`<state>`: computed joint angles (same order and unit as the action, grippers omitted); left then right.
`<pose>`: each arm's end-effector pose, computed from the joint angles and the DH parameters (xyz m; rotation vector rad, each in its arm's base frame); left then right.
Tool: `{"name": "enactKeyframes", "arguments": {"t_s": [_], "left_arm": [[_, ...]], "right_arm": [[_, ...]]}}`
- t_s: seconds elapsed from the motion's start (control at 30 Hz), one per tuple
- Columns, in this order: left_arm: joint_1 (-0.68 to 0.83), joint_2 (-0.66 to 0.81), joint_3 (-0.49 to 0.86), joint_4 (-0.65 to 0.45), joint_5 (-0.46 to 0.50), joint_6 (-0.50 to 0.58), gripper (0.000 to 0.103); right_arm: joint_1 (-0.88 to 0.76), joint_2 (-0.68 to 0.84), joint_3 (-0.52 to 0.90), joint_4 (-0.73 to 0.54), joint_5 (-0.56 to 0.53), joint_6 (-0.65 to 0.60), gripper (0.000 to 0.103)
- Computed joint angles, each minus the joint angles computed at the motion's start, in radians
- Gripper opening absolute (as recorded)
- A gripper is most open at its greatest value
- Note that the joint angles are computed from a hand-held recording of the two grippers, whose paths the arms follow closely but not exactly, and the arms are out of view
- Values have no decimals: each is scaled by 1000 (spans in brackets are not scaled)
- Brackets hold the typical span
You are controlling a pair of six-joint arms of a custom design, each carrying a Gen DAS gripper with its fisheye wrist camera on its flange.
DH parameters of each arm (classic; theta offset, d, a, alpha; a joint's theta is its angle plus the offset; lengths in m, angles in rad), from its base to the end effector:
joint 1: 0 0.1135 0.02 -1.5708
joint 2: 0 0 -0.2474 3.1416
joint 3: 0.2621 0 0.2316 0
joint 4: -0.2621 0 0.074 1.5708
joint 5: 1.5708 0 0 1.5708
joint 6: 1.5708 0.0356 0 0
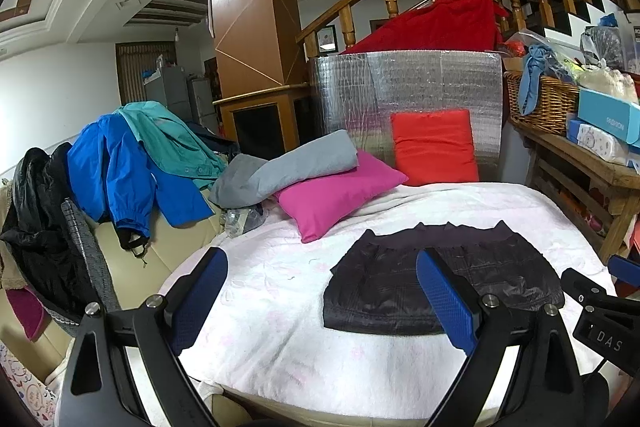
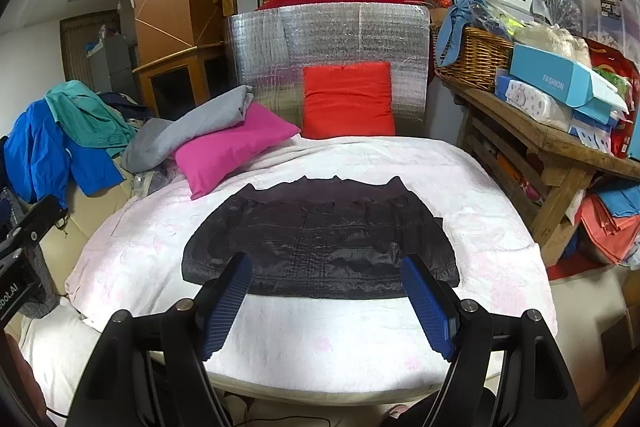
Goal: Fold large clothes
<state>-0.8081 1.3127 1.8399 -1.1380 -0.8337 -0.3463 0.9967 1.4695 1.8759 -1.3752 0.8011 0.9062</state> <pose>0.1574 -0.1265 0.4609 0.0086 1.9703 0.1670 0.1478 0.1815 0.4218 0.1862 2.1737 0.0151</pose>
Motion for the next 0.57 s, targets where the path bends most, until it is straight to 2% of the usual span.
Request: {"name": "enactKeyframes", "arguments": {"t_s": [0.3, 0.4, 0.5, 0.57], "left_arm": [[81, 32, -24, 76, 83, 60, 95], [185, 28, -66, 169, 229, 117, 95], [387, 23, -145, 330, 494, 135, 95], [477, 63, -166, 412, 533, 131, 95]], "right_arm": [[-95, 18, -35, 93, -74, -94, 80], [-171, 0, -90, 168, -113, -160, 80], [-329, -55, -206, 307, -190, -246, 80], [-506, -121, -350, 485, -287, -329, 80]]}}
